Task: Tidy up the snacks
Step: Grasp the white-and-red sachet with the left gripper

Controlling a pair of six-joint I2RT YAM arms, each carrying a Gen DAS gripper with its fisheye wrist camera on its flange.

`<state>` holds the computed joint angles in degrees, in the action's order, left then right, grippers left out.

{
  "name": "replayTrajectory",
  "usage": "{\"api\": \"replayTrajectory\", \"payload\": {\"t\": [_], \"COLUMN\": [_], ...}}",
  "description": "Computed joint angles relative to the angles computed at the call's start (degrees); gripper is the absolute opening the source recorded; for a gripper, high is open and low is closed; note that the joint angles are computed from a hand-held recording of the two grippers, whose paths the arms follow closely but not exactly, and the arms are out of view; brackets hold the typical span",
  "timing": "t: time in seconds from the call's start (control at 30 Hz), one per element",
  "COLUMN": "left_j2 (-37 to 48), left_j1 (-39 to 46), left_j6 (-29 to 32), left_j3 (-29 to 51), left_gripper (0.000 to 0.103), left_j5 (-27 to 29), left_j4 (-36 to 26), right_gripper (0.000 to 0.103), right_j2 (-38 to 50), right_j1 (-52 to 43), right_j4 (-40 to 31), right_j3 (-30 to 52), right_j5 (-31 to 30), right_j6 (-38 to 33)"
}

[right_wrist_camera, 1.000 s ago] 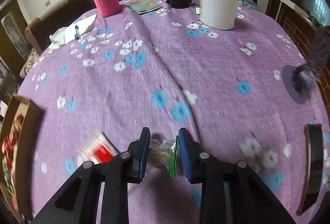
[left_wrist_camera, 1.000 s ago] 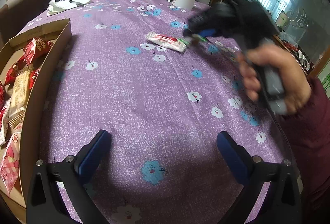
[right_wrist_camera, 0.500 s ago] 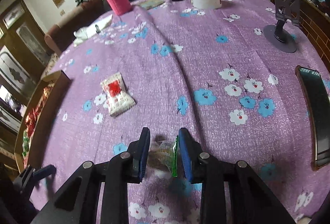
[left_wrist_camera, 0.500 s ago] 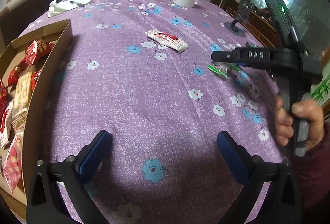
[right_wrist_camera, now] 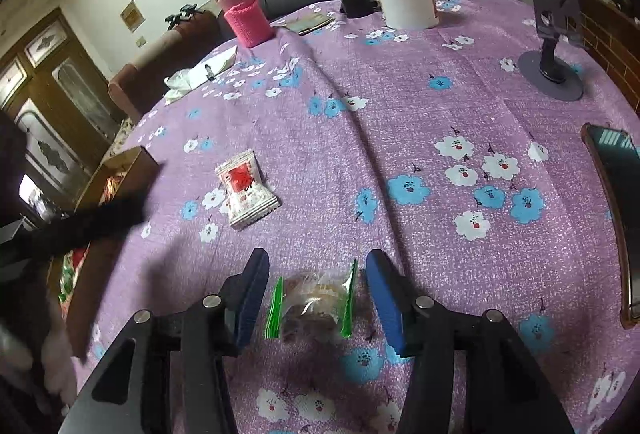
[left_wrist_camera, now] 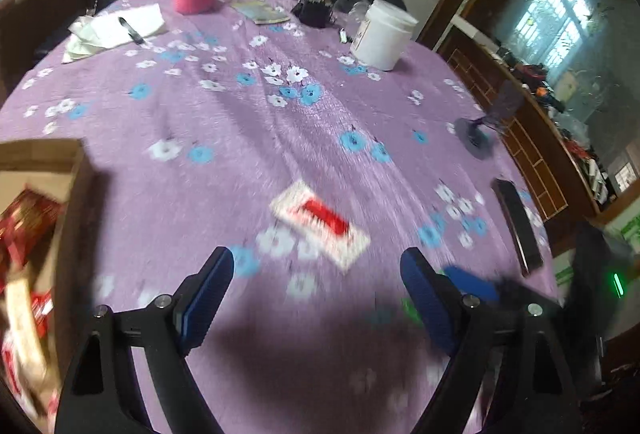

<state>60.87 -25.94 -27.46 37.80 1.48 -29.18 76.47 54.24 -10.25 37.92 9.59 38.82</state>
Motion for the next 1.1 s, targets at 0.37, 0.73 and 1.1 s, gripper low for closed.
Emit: {"api": "replayTrajectory", "payload": {"t": [0.37,0.73,1.1], "left_j2": [17.09,10.31,13.83], "left_j1": [-7.57,-5.90,-8.31], "left_j6": [6.19,10.22,11.56], "left_j3": [5.75,2.16,2.17], "left_gripper": [0.033,0.049,0.032], "left_j5": [-9.18,-6.34,-9.89], "left_j4": [4.13,4.57,6.30], "right_gripper": [0.055,0.058,0.058], "right_j2": [-5.60,-16.64,-2.79], "right_j1": [-3.15,-6.79,3.78], "right_j4": [0.99,4.15,-7.66], "right_j3": [-3.40,-9.69,0.83], "right_j5": [-2.63,-13.65,-0.72], "right_j6": [1.22,8.14,8.11]}}
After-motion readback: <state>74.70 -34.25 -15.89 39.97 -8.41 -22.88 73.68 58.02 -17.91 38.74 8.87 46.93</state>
